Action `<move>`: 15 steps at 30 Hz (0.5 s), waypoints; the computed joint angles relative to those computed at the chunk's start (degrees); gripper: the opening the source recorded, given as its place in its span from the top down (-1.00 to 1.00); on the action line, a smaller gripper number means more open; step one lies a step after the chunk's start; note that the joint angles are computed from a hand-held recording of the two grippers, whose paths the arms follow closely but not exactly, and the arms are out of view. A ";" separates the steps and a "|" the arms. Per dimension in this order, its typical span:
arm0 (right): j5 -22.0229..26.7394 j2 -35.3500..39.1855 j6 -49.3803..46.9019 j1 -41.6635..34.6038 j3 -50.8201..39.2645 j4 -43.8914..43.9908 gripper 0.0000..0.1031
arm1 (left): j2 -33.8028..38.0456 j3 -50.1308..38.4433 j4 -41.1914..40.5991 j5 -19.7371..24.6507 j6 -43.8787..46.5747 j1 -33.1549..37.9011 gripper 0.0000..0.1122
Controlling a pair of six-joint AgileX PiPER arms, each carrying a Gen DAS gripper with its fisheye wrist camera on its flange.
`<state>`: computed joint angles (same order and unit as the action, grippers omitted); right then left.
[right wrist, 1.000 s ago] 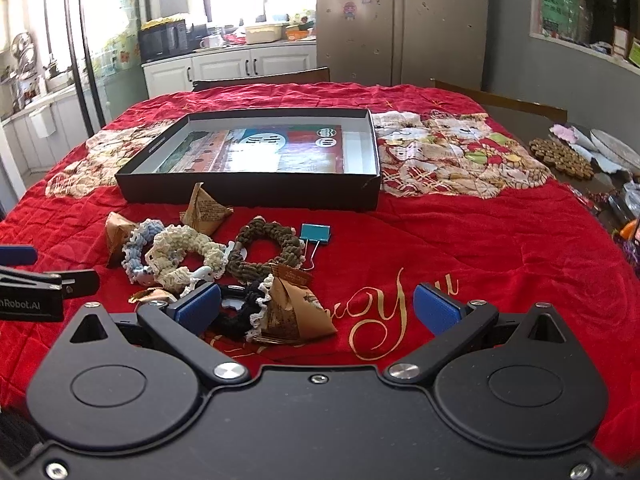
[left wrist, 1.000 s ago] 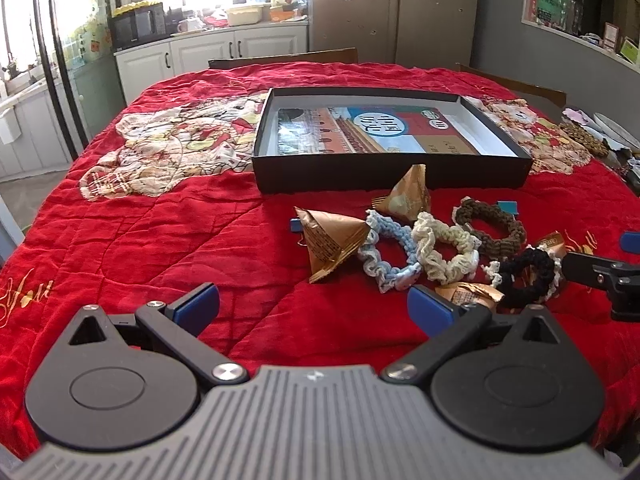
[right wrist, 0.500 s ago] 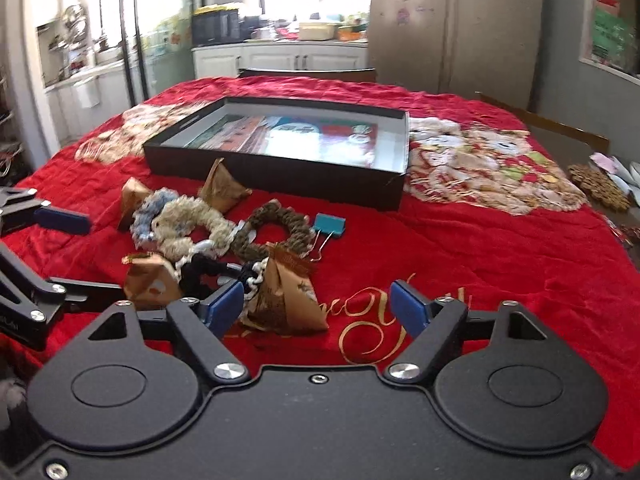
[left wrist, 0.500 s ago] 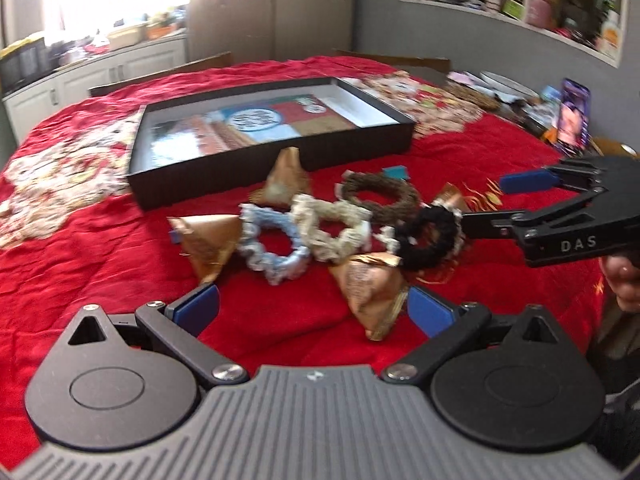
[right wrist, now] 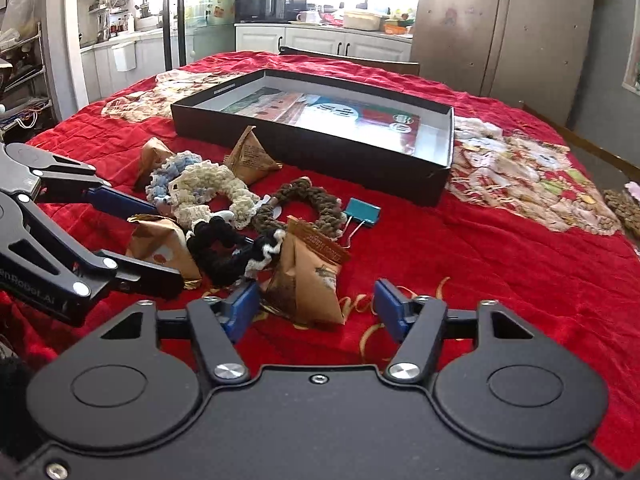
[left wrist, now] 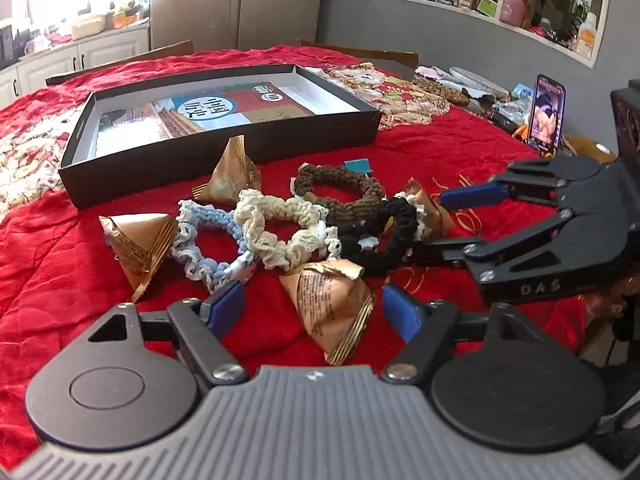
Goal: Organize objects
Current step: 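Grasp a brown paper pyramid with the right tool while the left tool grasps another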
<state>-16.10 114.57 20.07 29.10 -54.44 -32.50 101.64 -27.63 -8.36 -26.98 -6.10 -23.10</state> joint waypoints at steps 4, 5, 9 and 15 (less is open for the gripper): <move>-0.74 1.56 12.53 -1.08 -2.32 -11.61 0.16 | 0.65 -0.49 1.91 -0.30 -2.46 0.98 -0.23; -0.86 1.81 14.54 -1.29 -2.69 -13.48 0.16 | 0.59 -0.46 1.90 -0.30 -2.32 1.13 -0.19; -2.00 2.08 18.56 -2.20 -2.84 -16.78 0.26 | 1.02 -0.43 2.72 -1.04 -3.12 1.79 0.12; -1.73 0.34 15.12 -2.84 -1.28 -12.40 0.36 | 0.28 0.26 4.39 -1.25 -4.95 2.59 0.16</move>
